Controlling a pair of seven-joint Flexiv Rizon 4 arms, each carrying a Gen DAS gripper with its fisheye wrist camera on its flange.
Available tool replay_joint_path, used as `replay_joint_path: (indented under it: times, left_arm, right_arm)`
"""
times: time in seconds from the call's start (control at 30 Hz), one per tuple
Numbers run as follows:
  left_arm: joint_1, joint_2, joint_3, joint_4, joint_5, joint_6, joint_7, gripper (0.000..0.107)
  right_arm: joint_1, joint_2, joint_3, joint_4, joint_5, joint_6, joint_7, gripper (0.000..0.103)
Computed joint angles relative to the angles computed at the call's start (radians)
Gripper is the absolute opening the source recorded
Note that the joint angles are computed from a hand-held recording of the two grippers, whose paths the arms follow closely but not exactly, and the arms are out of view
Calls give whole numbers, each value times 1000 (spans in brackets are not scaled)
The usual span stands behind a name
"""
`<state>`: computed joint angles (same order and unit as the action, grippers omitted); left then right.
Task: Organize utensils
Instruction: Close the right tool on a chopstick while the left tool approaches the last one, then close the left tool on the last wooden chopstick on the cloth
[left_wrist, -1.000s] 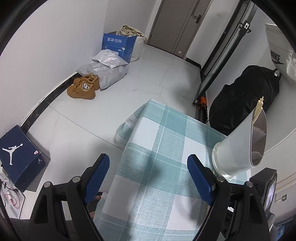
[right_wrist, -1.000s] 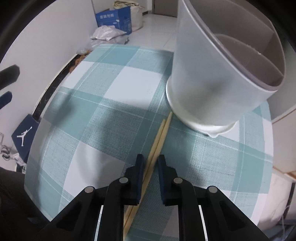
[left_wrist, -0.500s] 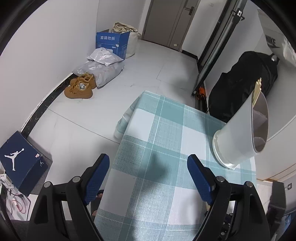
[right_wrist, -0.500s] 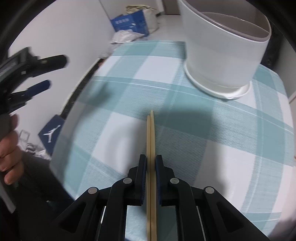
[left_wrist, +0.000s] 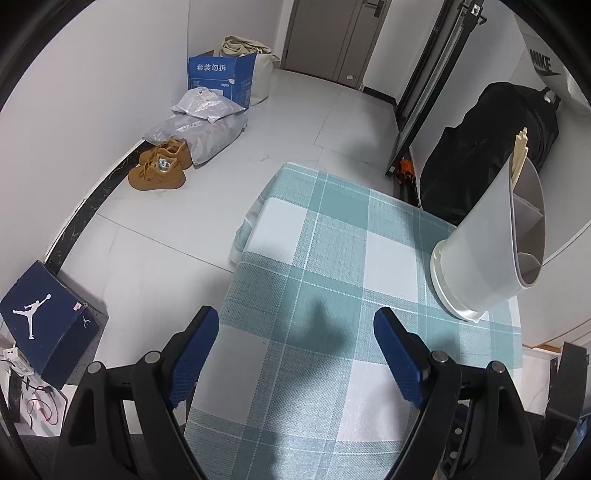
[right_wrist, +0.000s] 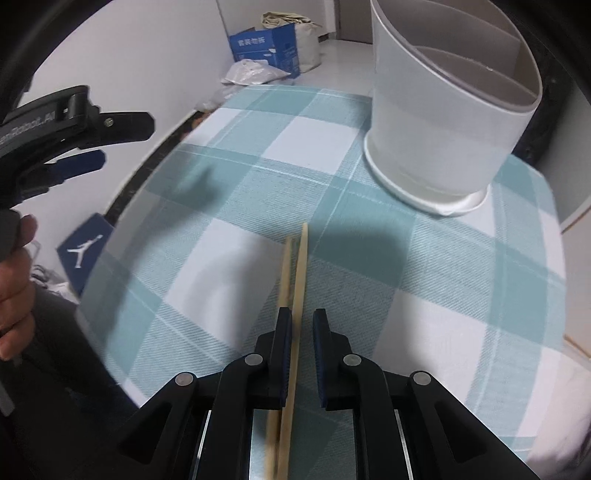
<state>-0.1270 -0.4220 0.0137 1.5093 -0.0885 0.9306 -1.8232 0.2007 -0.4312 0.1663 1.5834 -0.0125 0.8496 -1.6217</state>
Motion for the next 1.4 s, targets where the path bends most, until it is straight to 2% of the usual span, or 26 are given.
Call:
replay_joint_path:
  times: [0.07, 0.23, 0.47, 0.53, 0.63, 0.73, 0.87, 1.0, 1.07, 1.23, 1.3, 1.4]
  left_arm:
    - [-1, -1, 3, -2, 4, -4, -4, 83]
    - [6, -1, 3, -2, -4, -13, -14, 83]
    - [14, -3, 13, -7, -8, -52, -51, 83]
    - [15, -5, 17, -15, 1, -71, -60, 83]
    - [16, -2, 18, -9, 13, -74, -70, 83]
    - [24, 2, -4, 4, -8, -63, -32, 83]
    - [32, 1, -49, 12, -66, -83, 69, 83]
    - [24, -5, -93, 10, -129, -124, 196, 83]
    - [4, -10, -94, -4, -130, -147, 228, 83]
    - [-39, -52, -85, -87, -108, -268, 233, 82]
    - [-60, -73, -73, -129, -85, -314, 201, 81]
    - [-81, -96, -59, -192, -45, -392, 171, 71]
  right_arm:
    - [12, -10, -12, -12, -25, -15, 12, 8]
    - [21, -44, -15, -63, -50, -52, 0, 8]
    - [29, -90, -14, -128, -60, -48, -11, 10]
    - [26, -100, -8, -144, -52, -50, -24, 5]
    - [7, -114, 5, -180, -2, -71, -21, 4]
    - [-9, -90, 13, -154, 35, -2, -25, 4]
    - [-63, -48, 43, -136, 140, 95, -40, 4]
    - [-154, -2, 101, -130, 324, 155, -98, 4]
    - [-180, 24, 110, -110, 390, 189, -129, 4]
    - [-209, 74, 109, -63, 490, 266, -218, 4]
    - [-217, 86, 106, -55, 517, 281, -237, 4]
    - [-230, 105, 108, -41, 562, 313, -272, 4]
